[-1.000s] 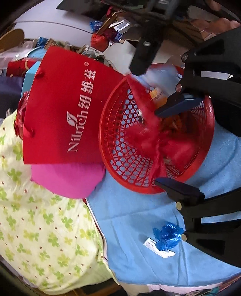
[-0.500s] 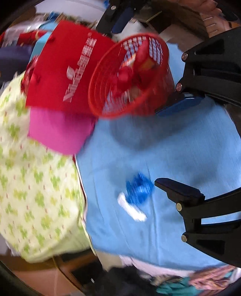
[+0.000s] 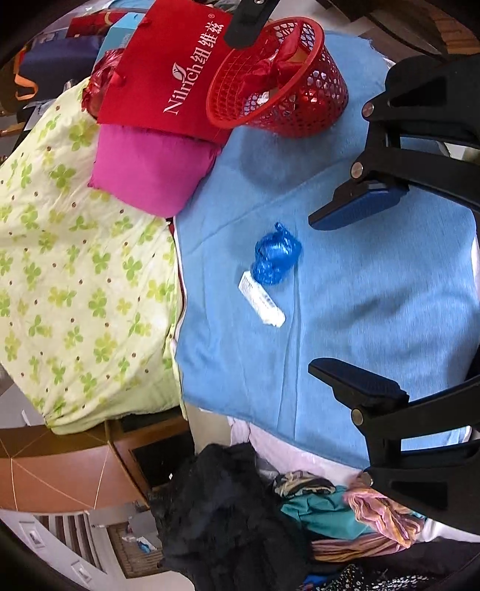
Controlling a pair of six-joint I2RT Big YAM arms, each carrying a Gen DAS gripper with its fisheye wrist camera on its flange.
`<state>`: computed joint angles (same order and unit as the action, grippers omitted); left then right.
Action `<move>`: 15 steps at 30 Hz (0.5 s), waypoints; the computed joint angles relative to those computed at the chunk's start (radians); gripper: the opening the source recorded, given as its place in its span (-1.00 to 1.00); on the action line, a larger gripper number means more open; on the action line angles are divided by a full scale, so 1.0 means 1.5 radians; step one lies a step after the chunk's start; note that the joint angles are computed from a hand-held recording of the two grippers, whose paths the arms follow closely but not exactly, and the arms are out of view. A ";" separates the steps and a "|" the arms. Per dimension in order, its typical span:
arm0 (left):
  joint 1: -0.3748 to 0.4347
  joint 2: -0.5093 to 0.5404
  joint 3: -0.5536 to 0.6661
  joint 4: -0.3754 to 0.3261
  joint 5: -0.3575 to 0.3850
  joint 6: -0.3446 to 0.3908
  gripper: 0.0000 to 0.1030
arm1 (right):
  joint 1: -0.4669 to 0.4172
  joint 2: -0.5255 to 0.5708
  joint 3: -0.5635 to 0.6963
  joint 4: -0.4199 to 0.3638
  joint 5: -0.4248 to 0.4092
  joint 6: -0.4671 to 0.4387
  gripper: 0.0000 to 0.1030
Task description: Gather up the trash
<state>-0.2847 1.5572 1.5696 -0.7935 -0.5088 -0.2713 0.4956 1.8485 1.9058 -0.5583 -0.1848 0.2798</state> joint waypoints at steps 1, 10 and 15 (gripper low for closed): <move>0.001 -0.007 -0.009 0.006 -0.004 0.002 0.41 | 0.004 0.002 0.006 -0.004 0.003 -0.004 0.24; 0.016 -0.038 -0.040 0.023 -0.007 0.005 0.42 | 0.034 0.015 0.037 -0.029 0.018 -0.031 0.24; 0.020 -0.044 -0.048 0.024 -0.008 -0.002 0.42 | 0.043 0.024 0.050 -0.040 0.019 -0.041 0.24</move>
<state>-0.2548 1.4910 1.4976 -0.7578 -0.5206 -0.2736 0.5596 1.8845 1.9803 -0.6189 -0.1559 0.2182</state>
